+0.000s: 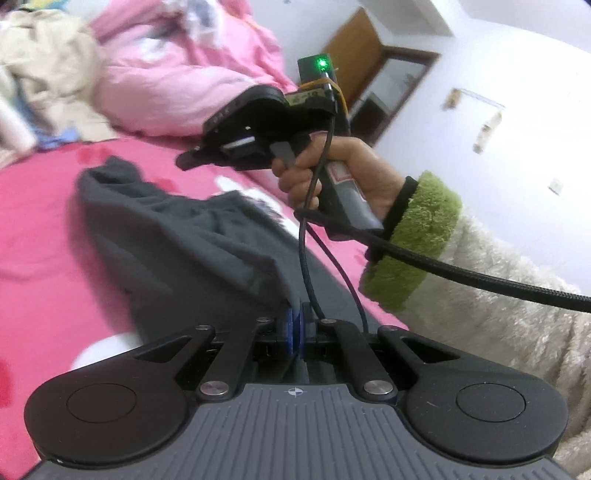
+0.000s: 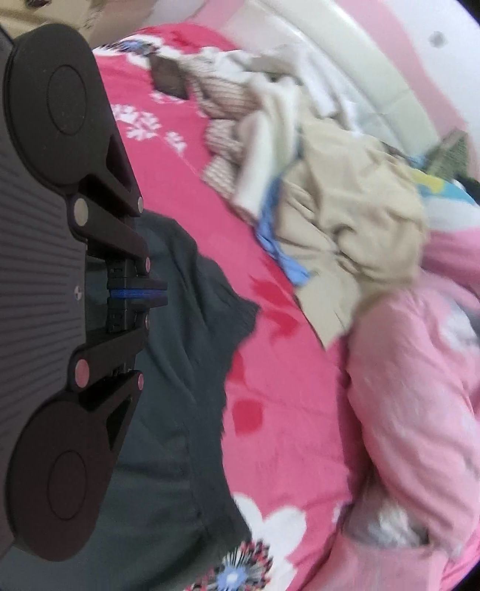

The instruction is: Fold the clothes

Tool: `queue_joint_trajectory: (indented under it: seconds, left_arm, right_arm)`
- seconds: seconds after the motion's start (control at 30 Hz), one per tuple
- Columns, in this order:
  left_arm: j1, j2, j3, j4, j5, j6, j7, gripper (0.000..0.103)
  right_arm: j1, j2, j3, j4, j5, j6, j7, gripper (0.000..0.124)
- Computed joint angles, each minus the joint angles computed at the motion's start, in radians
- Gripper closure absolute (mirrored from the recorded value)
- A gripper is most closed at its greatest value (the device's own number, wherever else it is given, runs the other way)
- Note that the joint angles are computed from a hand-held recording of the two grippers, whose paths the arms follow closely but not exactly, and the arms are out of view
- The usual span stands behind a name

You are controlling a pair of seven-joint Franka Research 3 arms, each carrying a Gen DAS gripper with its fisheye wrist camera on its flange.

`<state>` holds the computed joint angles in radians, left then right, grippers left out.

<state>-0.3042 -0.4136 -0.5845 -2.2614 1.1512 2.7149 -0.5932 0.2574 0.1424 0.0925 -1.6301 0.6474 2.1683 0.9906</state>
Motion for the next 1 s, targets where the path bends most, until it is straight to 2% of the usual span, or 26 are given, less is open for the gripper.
queue_joint_trajectory:
  seconds: [0.1,0.17,0.23,0.3,0.4,0.47,0.5,0.53,0.57,0.77,0.9,1.0]
  left_arm:
    - [0.012,0.067,-0.004,0.052,0.049,0.021,0.005,0.102]
    - [-0.001,0.092,0.009,0.064,0.058,0.028,0.004,0.102]
    - [-0.019,0.110,0.021,0.071,0.055,0.024,0.008,0.102]
    - [-0.037,0.114,0.033,0.068,0.051,0.020,0.009,0.102]
    - [-0.051,0.106,0.046,0.055,0.051,0.020,-0.003,0.102]
    - [-0.054,0.095,0.048,0.043,0.057,0.021,-0.019,0.102]
    - [-0.054,0.089,0.048,0.037,0.060,0.023,-0.028,0.102]
    - [-0.054,0.085,0.046,0.034,0.065,0.025,-0.039,0.102]
    - [-0.053,0.081,0.044,0.031,0.070,0.027,-0.050,0.102]
    - [-0.031,0.061,0.046,0.016,0.126,0.071,-0.128,0.102]
    - [0.007,0.103,0.049,0.069,0.227,0.120,-0.206,0.102]
    - [0.007,0.167,0.076,0.125,0.311,0.151,-0.245,0.102]
  right_arm:
    - [-0.031,0.038,-0.007,0.076,0.019,-0.139,-0.046,0.122]
    - [-0.035,0.056,-0.004,0.110,-0.002,-0.208,-0.077,0.110]
    - [-0.024,0.065,0.003,0.123,-0.032,-0.246,-0.095,0.065]
    - [-0.005,0.074,0.013,0.130,-0.068,-0.266,-0.125,0.059]
    - [0.025,0.080,0.019,0.126,-0.126,-0.280,-0.134,0.060]
    - [0.036,0.076,0.022,0.108,-0.142,-0.277,-0.146,0.067]
    - [0.041,0.069,0.022,0.093,-0.150,-0.269,-0.154,0.083]
    - [0.046,0.060,0.022,0.076,-0.159,-0.257,-0.160,0.105]
    - [0.049,0.050,0.020,0.058,-0.165,-0.242,-0.165,0.115]
    - [0.043,-0.011,0.007,-0.020,-0.136,-0.110,-0.182,0.120]
    - [0.016,0.002,-0.011,0.023,-0.109,-0.083,-0.170,0.120]
    - [-0.011,0.028,-0.023,0.070,-0.102,-0.067,-0.163,0.120]
